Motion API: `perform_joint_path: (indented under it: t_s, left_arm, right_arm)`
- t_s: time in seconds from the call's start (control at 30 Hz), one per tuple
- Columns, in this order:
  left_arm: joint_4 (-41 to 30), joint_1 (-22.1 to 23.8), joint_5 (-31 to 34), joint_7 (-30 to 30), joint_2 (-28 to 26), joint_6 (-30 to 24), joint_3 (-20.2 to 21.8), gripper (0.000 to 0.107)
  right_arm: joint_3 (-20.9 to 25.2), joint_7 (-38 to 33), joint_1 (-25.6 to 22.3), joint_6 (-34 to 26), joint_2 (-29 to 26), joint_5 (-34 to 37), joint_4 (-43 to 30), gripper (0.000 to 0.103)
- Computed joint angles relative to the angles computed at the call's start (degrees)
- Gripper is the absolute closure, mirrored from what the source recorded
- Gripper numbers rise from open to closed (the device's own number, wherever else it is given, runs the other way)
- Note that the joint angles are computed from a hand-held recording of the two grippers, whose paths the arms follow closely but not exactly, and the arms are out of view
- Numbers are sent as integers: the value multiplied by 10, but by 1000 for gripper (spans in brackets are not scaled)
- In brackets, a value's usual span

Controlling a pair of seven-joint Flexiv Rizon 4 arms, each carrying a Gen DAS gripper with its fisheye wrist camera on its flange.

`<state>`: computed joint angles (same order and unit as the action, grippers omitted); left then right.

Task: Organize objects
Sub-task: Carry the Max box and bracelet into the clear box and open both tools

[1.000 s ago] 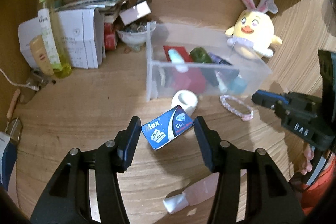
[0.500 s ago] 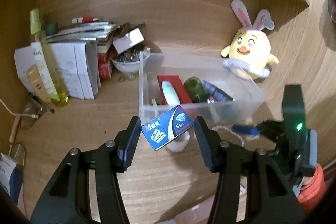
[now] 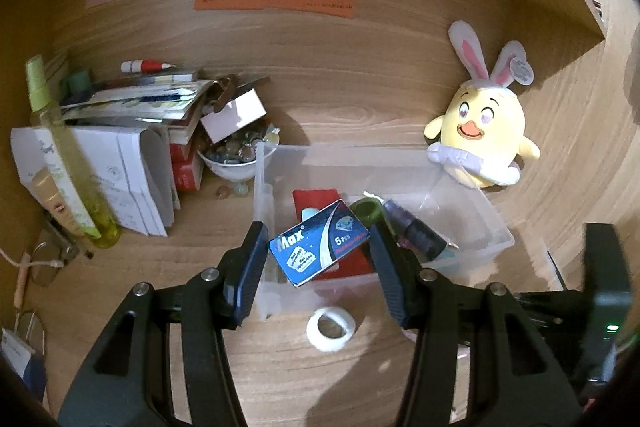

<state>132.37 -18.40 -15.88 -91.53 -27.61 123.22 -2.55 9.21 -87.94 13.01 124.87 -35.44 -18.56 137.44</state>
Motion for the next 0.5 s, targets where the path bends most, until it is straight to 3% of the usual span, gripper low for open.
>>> perform_joint_path:
  t_s: [0.3,0.5]
  left_arm:
    - [-50,13,9,5,-25,-55,-11,54]
    - [-73,11,16,4,-41,-80,-9,54]
  right_arm:
    - [4,8,-28,47,33,-13,7,96]
    - [-14,17,-17,56,38,14,-17,96]
